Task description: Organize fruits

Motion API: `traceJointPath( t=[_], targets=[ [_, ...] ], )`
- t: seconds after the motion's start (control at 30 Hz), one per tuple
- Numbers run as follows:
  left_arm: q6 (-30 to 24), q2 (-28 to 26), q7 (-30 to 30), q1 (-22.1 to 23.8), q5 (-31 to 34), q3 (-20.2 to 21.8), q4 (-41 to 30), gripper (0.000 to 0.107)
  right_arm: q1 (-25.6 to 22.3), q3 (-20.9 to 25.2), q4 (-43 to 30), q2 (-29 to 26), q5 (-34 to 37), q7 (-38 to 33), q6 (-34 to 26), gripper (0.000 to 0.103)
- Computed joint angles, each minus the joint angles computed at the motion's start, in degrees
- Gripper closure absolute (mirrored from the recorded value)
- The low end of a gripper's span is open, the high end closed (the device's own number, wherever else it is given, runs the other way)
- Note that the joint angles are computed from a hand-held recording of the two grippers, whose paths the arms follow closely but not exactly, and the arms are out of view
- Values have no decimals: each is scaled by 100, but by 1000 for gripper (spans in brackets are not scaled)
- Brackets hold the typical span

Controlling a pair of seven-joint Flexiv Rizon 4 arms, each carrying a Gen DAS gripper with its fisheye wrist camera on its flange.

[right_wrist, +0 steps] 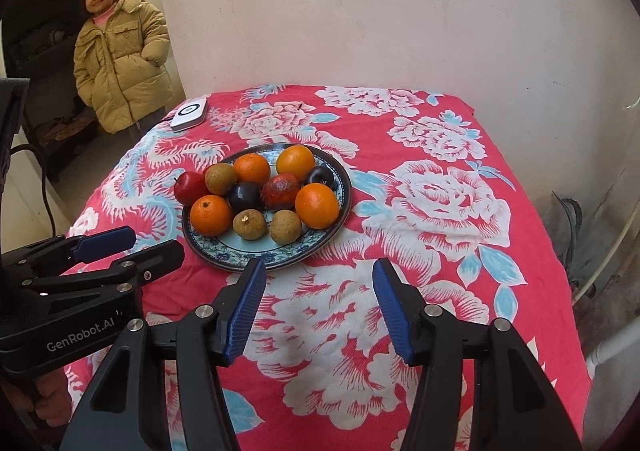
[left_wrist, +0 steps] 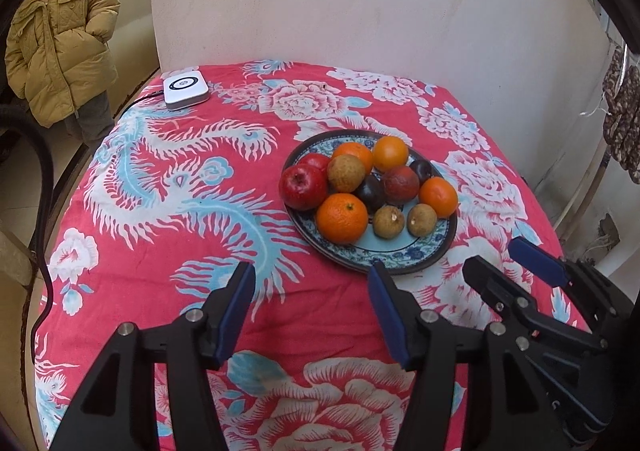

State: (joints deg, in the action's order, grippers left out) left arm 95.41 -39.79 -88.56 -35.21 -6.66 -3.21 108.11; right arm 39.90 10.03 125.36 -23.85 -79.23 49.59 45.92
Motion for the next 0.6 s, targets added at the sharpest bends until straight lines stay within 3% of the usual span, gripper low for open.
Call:
traceJointPath(
  t=[0.47,0.6],
  targets=[
    [-437,-107,-139,-67,62,107,-163,45,-79,-104,-73,-296,40,131,472,46],
    [-442,-140,-207,-96,124,160,-188,45,15,-120,-107,-327,134,18,337,46]
  ],
)
